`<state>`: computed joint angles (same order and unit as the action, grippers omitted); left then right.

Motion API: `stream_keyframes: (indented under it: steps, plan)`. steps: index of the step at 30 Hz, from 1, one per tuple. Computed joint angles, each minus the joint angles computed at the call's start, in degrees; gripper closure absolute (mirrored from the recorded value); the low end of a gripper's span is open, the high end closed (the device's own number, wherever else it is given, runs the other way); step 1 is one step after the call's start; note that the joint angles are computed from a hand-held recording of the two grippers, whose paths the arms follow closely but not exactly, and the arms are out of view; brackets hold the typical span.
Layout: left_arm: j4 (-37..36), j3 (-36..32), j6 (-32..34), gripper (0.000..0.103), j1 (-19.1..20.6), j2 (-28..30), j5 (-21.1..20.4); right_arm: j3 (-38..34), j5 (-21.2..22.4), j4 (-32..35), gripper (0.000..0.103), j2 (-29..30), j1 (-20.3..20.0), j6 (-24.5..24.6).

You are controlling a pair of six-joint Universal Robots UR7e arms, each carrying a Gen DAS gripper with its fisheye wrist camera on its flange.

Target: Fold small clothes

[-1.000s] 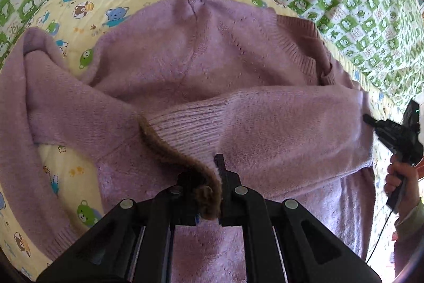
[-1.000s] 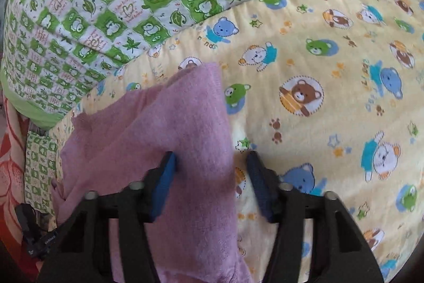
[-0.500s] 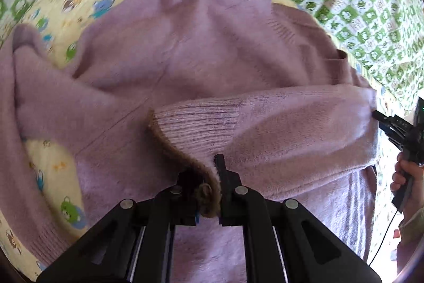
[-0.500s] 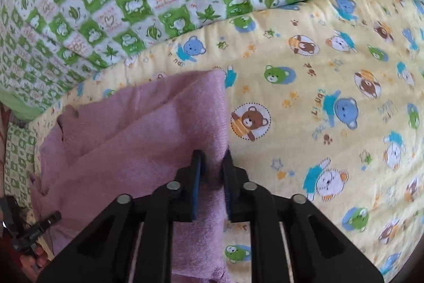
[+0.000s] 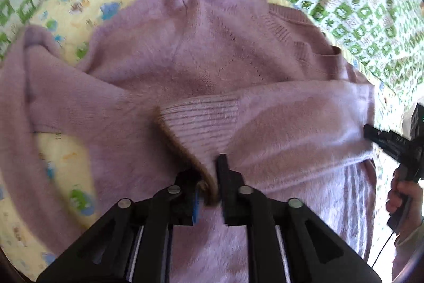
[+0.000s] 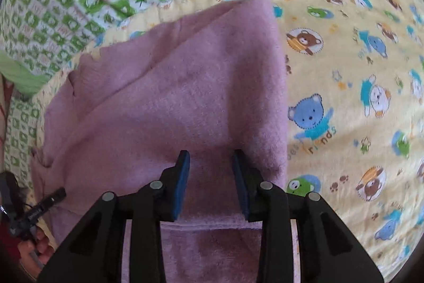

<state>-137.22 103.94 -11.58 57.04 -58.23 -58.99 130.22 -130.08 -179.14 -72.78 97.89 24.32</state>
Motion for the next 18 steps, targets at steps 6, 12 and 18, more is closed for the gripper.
stream_keyframes:
  steps: [6,12,18]
  plan:
    - [4.7,4.8,-4.8,0.040,-1.7,-10.1,5.5,0.5,-0.9,-3.1,0.056,-0.1,6.3,0.7]
    - [15.1,5.3,-14.6,0.028,0.7,-16.1,11.9,1.4,-1.3,-2.8,0.054,3.2,12.2,6.7]
    - [21.8,1.4,-15.3,0.077,5.0,-12.1,9.1,1.4,0.5,-0.4,0.054,6.6,14.9,11.5]
